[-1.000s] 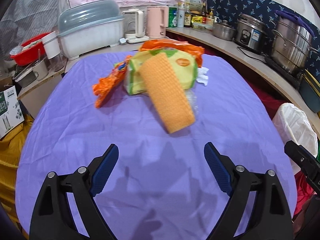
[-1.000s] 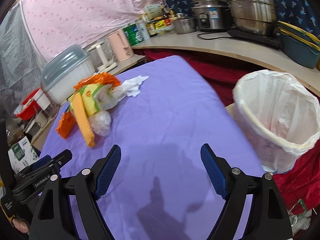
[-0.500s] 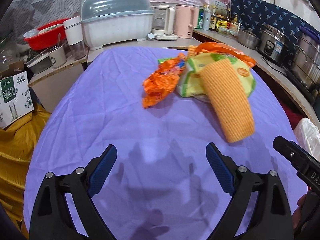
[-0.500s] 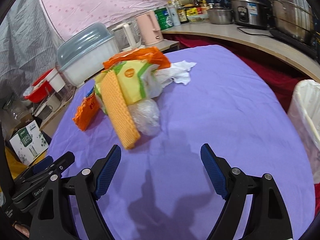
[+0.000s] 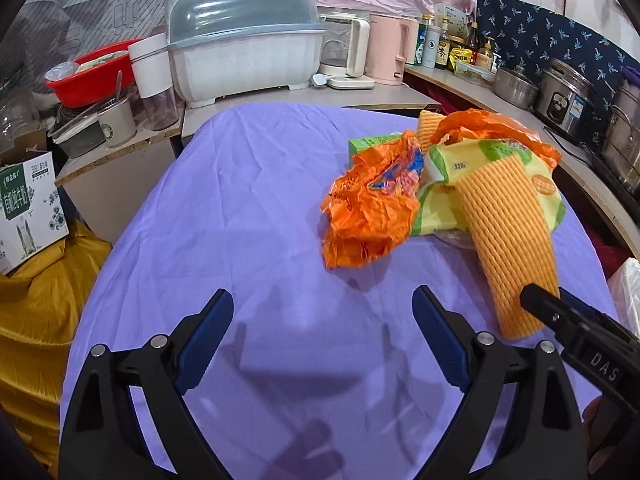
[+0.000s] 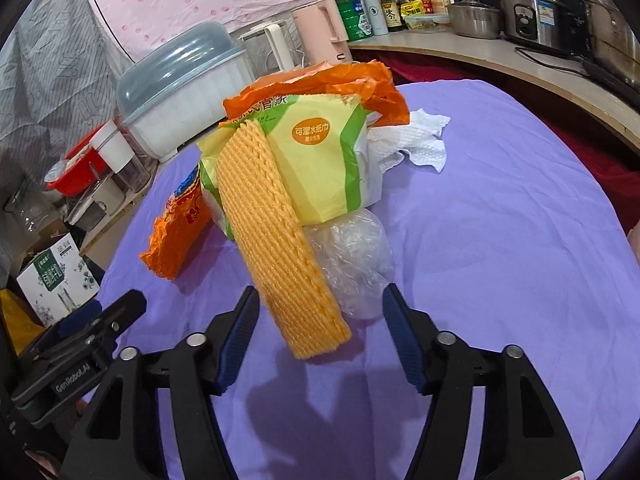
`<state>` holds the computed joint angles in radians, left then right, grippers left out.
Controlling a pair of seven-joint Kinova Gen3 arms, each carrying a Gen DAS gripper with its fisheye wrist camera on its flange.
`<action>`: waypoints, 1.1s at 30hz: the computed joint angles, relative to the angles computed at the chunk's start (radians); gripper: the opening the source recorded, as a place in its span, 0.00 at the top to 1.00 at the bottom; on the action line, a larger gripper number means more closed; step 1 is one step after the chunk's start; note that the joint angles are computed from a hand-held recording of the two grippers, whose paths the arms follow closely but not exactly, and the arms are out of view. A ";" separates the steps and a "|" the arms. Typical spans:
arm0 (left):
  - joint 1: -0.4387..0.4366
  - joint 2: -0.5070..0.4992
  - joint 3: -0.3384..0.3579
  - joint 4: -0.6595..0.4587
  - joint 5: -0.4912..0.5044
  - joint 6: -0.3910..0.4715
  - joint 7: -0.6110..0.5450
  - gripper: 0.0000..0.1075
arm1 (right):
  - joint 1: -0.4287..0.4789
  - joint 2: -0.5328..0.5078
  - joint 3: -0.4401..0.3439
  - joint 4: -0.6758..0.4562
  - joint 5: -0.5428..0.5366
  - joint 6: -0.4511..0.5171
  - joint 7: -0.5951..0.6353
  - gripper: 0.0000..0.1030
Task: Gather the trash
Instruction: 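Move both tools back to the table toward the remaining trash pile, then grasp the orange snack wrapper with the left tool while the right tool grasps the orange foam net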
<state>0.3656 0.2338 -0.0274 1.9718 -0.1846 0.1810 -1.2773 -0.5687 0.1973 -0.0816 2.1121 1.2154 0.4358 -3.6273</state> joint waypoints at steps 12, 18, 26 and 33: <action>-0.050 0.109 0.068 -0.119 0.070 -0.010 -0.142 0.20 | 0.001 -0.029 -0.024 0.044 0.090 -0.033 -0.096 0.86; -0.082 0.136 0.125 -0.156 0.100 0.021 -0.212 0.51 | 0.017 -0.068 -0.051 0.083 0.096 -0.021 -0.141 0.87; -0.171 0.091 0.235 -0.117 0.221 0.059 -0.316 0.89 | 0.022 -0.131 -0.097 0.137 0.114 0.018 -0.217 0.87; -0.216 -0.021 0.298 -0.005 0.349 0.055 -0.407 0.90 | 0.020 -0.218 -0.156 0.195 0.082 0.080 -0.247 0.87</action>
